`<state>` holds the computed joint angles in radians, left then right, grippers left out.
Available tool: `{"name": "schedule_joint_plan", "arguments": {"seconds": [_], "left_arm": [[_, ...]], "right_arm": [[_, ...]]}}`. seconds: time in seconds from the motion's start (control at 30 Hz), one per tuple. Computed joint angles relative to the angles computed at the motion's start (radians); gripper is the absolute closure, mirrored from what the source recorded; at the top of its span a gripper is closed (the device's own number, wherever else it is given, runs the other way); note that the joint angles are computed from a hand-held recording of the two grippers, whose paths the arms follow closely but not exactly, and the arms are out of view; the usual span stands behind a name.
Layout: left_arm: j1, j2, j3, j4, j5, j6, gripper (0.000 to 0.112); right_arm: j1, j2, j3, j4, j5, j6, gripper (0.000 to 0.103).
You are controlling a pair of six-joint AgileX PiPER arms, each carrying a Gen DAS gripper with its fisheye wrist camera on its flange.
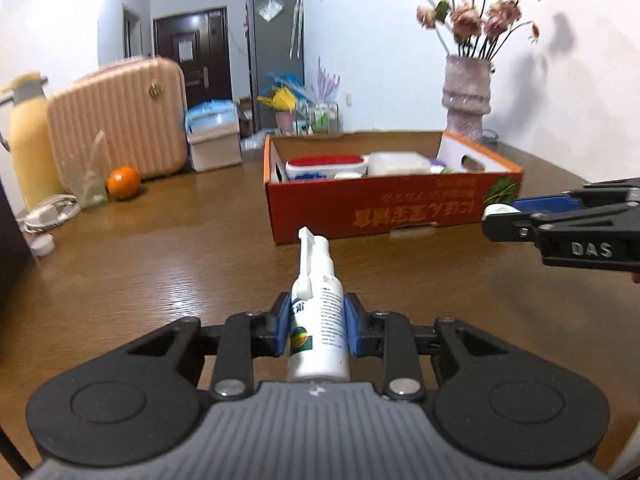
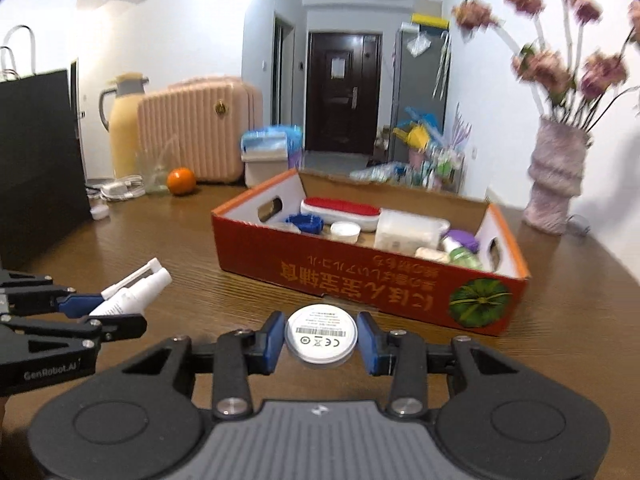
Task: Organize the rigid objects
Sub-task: 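Lift the spray bottle with the left tool while the right tool carries the disc over the box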
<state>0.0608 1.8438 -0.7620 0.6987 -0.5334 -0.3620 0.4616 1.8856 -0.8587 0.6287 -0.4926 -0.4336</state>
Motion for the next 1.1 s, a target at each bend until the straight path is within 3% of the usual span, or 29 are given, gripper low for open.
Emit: {"name": "schedule_joint_plan", "arguments": {"seconds": [0.13,0.3,0.5,0.8,0.93,1.1], "left_arm": [[0.016,-0.129,0.137,0.006,-0.051,-0.005,0.084],[0.037,-0.294,0.297,0.018,-0.123,0.011,0.084],[0.057,-0.454,0.426,0.060,-0.144,-0.002,0.084],[0.022,-0.513,0.477,0.012,-0.140,0.031,0.084],[-0.015,-0.463,0.423,-0.056,-0.116,0.078,0.084],[-0.084,-0.345,0.268,-0.136,-0.064,0.127,0.084]], "right_arm": [[0.109,-0.130,0.199,0.073,-0.169,0.026,0.065],[0.223,-0.254,0.376,0.161,-0.290,0.071,0.065],[0.367,-0.314,0.509,0.244,-0.422,0.150,0.065],[0.455,-0.344,0.582,0.279,-0.492,0.207,0.065],[0.357,-0.316,0.574,0.160,-0.477,0.267,0.065],[0.169,-0.266,0.493,-0.052,-0.387,0.299,0.065]]}}
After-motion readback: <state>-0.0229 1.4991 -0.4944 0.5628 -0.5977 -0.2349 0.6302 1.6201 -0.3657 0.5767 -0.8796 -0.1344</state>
